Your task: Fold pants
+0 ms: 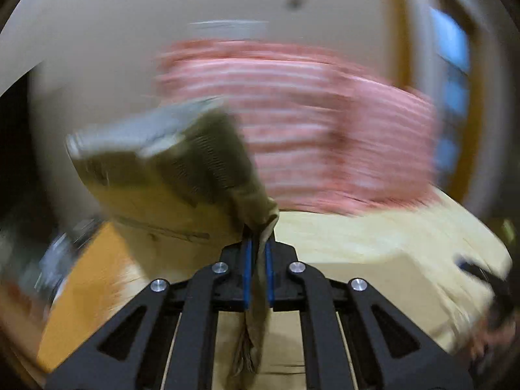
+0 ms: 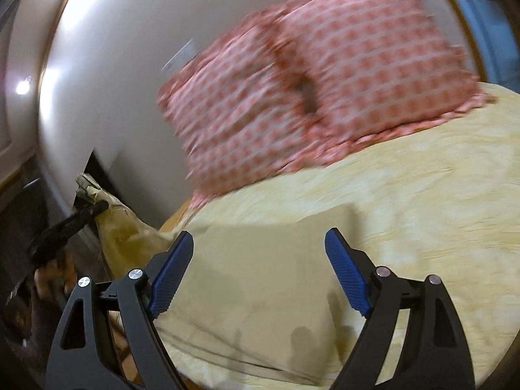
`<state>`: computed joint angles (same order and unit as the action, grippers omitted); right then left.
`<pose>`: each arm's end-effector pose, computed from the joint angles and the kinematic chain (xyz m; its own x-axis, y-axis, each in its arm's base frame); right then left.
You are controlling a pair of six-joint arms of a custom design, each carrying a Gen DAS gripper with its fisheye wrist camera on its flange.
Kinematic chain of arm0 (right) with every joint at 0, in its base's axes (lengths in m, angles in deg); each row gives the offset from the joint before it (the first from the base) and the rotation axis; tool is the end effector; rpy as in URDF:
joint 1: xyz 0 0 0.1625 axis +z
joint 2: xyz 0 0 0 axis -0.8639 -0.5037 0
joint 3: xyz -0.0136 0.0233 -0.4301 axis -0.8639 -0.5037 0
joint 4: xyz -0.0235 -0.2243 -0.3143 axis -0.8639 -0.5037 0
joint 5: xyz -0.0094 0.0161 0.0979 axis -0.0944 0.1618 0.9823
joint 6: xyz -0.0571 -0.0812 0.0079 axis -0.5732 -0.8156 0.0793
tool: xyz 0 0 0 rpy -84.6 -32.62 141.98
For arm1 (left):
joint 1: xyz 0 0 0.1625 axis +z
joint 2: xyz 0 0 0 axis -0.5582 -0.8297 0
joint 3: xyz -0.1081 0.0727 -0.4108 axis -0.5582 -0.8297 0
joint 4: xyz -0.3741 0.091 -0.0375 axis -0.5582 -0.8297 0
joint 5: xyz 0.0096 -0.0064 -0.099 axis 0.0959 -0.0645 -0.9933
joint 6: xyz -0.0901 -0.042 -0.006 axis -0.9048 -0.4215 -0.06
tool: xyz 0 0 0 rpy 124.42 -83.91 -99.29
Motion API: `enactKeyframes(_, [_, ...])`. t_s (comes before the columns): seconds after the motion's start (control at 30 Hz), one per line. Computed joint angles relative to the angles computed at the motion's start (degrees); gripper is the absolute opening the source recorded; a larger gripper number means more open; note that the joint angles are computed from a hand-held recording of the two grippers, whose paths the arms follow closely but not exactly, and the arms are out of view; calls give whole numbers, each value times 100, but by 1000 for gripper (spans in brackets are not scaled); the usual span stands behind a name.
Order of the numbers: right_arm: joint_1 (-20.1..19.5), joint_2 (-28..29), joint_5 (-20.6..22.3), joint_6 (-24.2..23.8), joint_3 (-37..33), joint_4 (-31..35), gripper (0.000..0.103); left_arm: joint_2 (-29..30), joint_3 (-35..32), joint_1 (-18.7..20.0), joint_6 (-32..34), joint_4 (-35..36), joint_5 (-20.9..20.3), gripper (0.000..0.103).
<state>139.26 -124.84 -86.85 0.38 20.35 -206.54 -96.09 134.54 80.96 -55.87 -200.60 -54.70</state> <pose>0.0284 -0.8369 0.3072 -0.7801 -0.6246 0.0354 -0.4941 0.5805 -0.6472 -0.3343 -0.6885 0.1559 -0.6770 -0.1912 -0.7107 0.6012 0.4133 -0.6839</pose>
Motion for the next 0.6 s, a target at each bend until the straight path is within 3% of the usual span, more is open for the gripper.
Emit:
enactKeyframes(0.13, [-141,59,152,592,-272,-81,90,511,-302,67,-682,2082,-993,7])
enactKeyframes(0.23, [-179,342,66,978,-902,572,90,761,-218,127,-840,3039,-1425,7])
enactKeyframes(0.3, [-157,516,-111,1019,-1259,1030,90,652,70,132,-945,3178,-1708,9])
enactKeyframes(0.4, [-40,872,-569,1048,-1905,1639,90,159,892,68,-1060,2338,-1783,18])
enactKeyframes(0.47, [59,1143,-956,1054,-2374,1980,90,-88,1137,90,-1306,1872,-1583,68])
enactKeyframes(0.53, [165,1476,-1403,1042,-2948,2319,88,-373,1390,168,-1626,1412,-1171,76])
enactKeyframes(0.6, [239,1884,-1791,994,-3655,2681,85,-727,1557,371,-2508,1718,-863,76])
